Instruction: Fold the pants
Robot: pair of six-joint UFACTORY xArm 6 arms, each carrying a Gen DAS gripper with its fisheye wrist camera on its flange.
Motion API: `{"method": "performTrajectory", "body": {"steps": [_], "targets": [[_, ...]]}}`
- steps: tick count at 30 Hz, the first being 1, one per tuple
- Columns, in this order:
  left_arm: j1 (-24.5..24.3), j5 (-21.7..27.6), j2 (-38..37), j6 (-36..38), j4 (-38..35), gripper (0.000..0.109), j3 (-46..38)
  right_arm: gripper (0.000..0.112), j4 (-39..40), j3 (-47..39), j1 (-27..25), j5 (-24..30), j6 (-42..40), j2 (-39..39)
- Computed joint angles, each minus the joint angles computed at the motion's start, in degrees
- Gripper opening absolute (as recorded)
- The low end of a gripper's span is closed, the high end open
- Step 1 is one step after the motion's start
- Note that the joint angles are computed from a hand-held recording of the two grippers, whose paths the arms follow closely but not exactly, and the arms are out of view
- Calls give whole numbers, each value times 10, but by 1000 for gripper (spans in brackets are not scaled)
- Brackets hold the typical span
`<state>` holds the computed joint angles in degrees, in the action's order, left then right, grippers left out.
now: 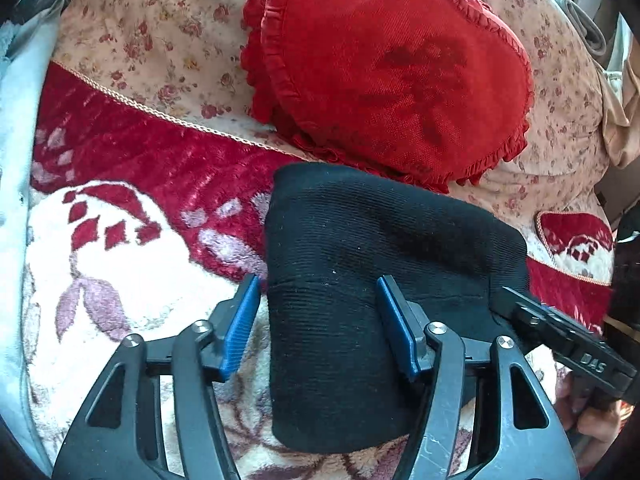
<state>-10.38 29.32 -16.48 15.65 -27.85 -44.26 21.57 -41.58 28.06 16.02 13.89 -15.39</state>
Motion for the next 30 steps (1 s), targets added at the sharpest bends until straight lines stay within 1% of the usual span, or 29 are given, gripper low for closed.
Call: {"method": "performTrajectory", "body": {"steps": [3, 5, 7, 10, 12, 15, 16, 17, 18, 20, 23, 26, 30], "targets": [[0, 8, -14, -30, 31, 60, 4, 42, -146, 6, -6, 27, 105, -39], [-4, 4, -23, -48, 56, 60, 9, 38, -198, 4, 0, 32, 130, -60], [-10, -5, -30, -69, 84, 60, 17, 29, -214, -6, 11, 35, 124, -68], [-14, -13, -36, -89, 105, 60, 24, 22, -203, -23, 27, 35, 95, -58], [-17, -21, -39, -102, 120, 60, 29, 21, -216, -36, 36, 43, 104, -40], [-22, -23, -43, -106, 129, 60, 33, 20, -273, -32, 45, 75, 155, -13], [-24, -26, -46, -115, 140, 60, 35, 20, -264, -22, 45, 68, 155, -11], [-26, -33, -51, -126, 157, 60, 40, 20, -272, -3, 44, 40, 172, -18], [-28, -40, -57, -136, 173, 60, 46, 20, -276, 4, 43, 30, 181, -24], [-28, -47, -68, -154, 195, 60, 56, 20, -277, 0, 43, 40, 184, -30], [-26, -51, -88, -174, 209, 60, 71, 20, -294, -5, 41, 48, 199, -44], [-25, -56, -111, -206, 253, 60, 87, 20, -328, 7, 41, 43, 236, -65], [-24, -47, -150, -233, 299, 60, 111, 21, -335, 7, 47, 40, 267, -69]]}}
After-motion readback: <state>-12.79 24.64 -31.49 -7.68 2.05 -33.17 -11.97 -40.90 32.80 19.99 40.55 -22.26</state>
